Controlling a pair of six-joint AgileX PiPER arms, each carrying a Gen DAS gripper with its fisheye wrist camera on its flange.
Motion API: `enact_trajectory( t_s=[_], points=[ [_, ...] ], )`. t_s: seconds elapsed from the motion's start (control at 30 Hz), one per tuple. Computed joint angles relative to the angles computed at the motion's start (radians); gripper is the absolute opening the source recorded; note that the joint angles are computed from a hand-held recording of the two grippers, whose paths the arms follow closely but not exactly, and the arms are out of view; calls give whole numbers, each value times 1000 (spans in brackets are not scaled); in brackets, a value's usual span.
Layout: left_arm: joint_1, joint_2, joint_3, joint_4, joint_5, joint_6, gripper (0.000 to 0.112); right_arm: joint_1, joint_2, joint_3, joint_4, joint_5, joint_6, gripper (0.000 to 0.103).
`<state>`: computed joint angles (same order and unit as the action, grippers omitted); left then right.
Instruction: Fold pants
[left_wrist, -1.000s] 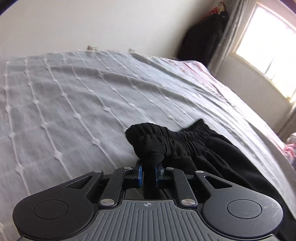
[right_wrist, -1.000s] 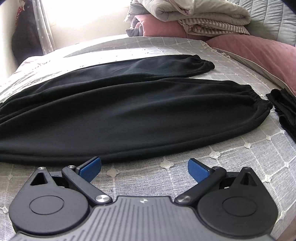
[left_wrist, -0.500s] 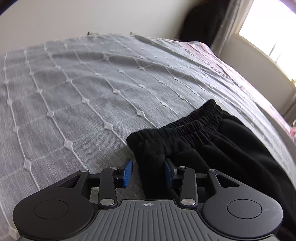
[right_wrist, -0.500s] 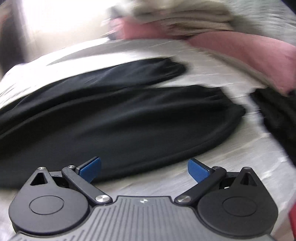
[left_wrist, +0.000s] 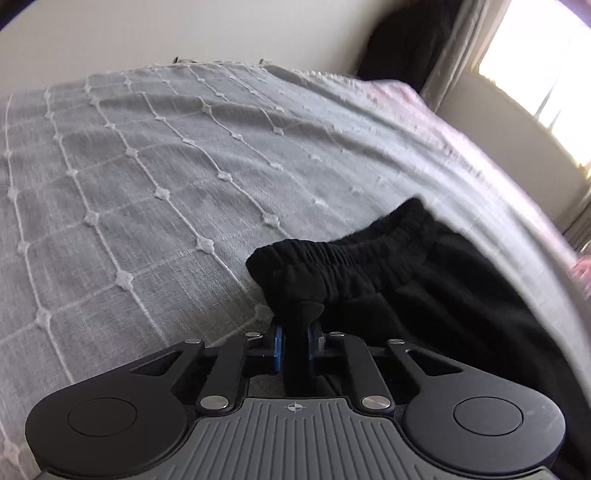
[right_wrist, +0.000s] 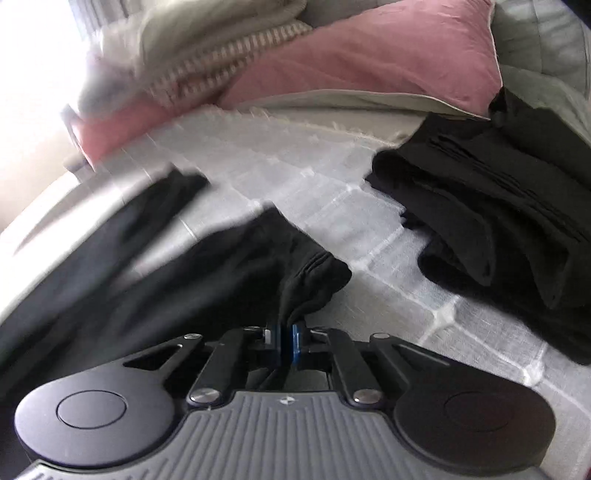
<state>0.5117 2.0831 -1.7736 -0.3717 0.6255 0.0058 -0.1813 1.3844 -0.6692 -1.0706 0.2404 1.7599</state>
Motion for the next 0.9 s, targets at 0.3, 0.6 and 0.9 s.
enact_trajectory(
  t_s=[0.3, 0.6, 0.9],
  points=[
    [15, 68, -95, 26, 149, -51, 16, 42, 46, -64, 91, 185, -158, 27],
    [38, 5, -41, 38, 72, -59, 59, 290, -67, -127, -106, 507, 12, 63],
    [34, 68, -123, 145, 164, -206, 85, 532, 168, -537, 387, 185, -844, 102]
  ],
)
